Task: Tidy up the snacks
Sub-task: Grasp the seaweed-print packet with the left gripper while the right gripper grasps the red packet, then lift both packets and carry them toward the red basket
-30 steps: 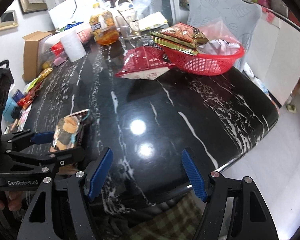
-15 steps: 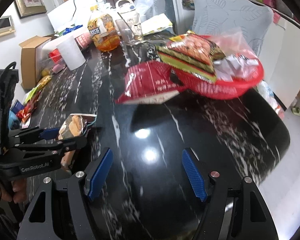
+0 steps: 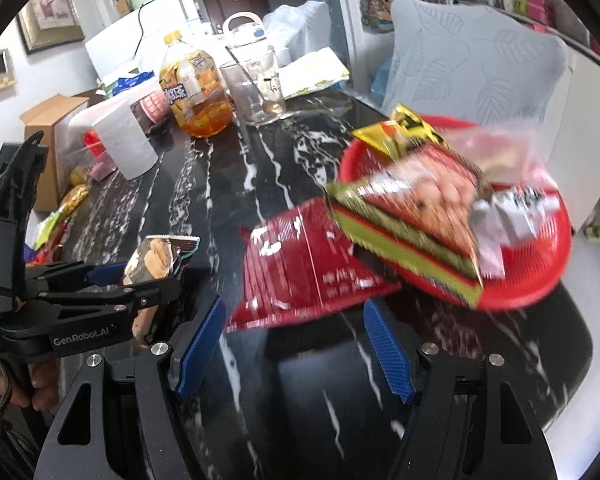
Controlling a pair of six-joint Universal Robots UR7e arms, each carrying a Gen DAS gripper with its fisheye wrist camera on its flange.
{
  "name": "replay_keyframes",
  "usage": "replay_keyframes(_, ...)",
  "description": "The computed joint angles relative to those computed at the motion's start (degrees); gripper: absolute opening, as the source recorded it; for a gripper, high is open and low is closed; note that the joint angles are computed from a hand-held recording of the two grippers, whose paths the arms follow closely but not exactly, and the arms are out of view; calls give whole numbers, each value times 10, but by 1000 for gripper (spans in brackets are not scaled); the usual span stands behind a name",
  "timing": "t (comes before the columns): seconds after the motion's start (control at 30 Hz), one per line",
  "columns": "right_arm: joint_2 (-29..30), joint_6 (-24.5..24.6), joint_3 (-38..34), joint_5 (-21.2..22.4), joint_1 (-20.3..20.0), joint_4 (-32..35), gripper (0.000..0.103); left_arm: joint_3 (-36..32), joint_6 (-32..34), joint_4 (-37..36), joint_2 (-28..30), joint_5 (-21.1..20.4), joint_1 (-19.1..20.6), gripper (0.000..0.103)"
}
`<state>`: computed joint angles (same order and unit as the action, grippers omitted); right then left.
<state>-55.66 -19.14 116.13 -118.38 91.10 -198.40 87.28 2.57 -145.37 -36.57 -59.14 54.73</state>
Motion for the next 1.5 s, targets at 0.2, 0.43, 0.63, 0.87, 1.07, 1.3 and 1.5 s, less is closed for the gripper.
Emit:
replay_keyframes(0.2, 26, -26, -35, -20, 3, -5, 73, -15, 2, 1, 5, 0, 7, 51)
replay_keyframes(0.43, 61, -56, -72, -65, 9, -10, 73, -25, -4, 15, 7, 1, 12, 51)
replay_keyframes(0.63, 78, -100, -73, -80, 19, -43, 41, -23, -12, 28, 3, -4, 10, 51)
replay_keyframes(0.87, 66, -96, -50, -81, 22, -43, 30, 2, -29, 36, -15, -19, 2, 51)
replay_keyframes(1.07, 35, -58, 4, -57, 15, -40, 29, 39, -26, 30, -33, -33, -14, 51)
replay_keyframes(1.3, 6, -27, 67, -45, 12, -53, 29, 78, -15, 14, -51, -52, -29, 51)
replay_keyframes(1.5, -11, -5, 104, -40, 17, -56, 29, 111, -13, -2, -71, -65, -36, 51)
